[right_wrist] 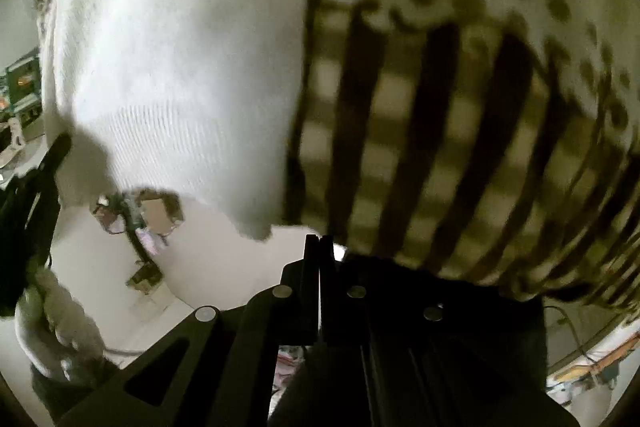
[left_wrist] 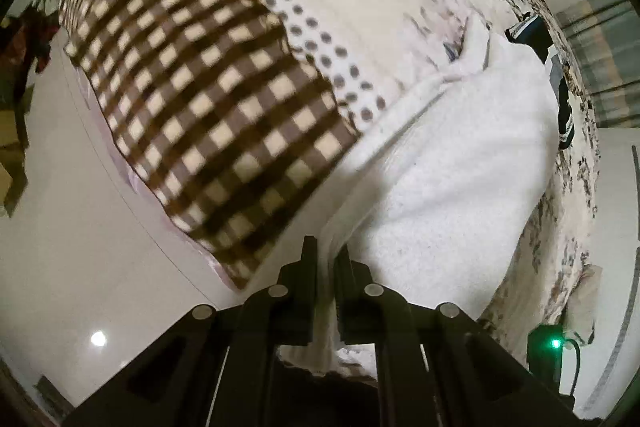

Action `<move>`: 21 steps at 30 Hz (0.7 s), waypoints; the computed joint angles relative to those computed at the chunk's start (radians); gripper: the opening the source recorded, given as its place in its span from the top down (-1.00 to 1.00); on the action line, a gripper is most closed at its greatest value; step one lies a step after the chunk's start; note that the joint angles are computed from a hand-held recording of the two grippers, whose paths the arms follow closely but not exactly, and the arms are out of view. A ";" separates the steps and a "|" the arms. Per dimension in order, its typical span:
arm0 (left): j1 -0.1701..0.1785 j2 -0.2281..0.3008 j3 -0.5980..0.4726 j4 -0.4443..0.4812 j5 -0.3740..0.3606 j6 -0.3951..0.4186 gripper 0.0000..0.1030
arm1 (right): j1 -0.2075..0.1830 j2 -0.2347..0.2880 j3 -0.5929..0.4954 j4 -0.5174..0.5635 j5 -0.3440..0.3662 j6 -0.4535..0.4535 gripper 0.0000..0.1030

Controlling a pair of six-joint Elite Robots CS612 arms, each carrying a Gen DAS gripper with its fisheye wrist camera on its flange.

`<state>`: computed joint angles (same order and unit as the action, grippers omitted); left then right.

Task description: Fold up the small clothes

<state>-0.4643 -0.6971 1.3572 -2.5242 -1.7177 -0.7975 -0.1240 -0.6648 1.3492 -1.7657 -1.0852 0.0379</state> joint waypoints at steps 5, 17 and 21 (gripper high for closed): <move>0.001 0.024 -0.038 0.033 -0.009 0.037 0.89 | -0.050 -0.020 0.066 -0.098 0.168 0.041 0.26; -0.007 0.006 -0.004 0.031 -0.032 0.041 0.89 | -0.028 -0.037 0.101 -0.150 0.087 0.072 0.94; 0.001 0.016 -0.007 0.034 -0.031 0.045 0.89 | -0.023 -0.060 0.119 -0.112 0.055 0.025 0.94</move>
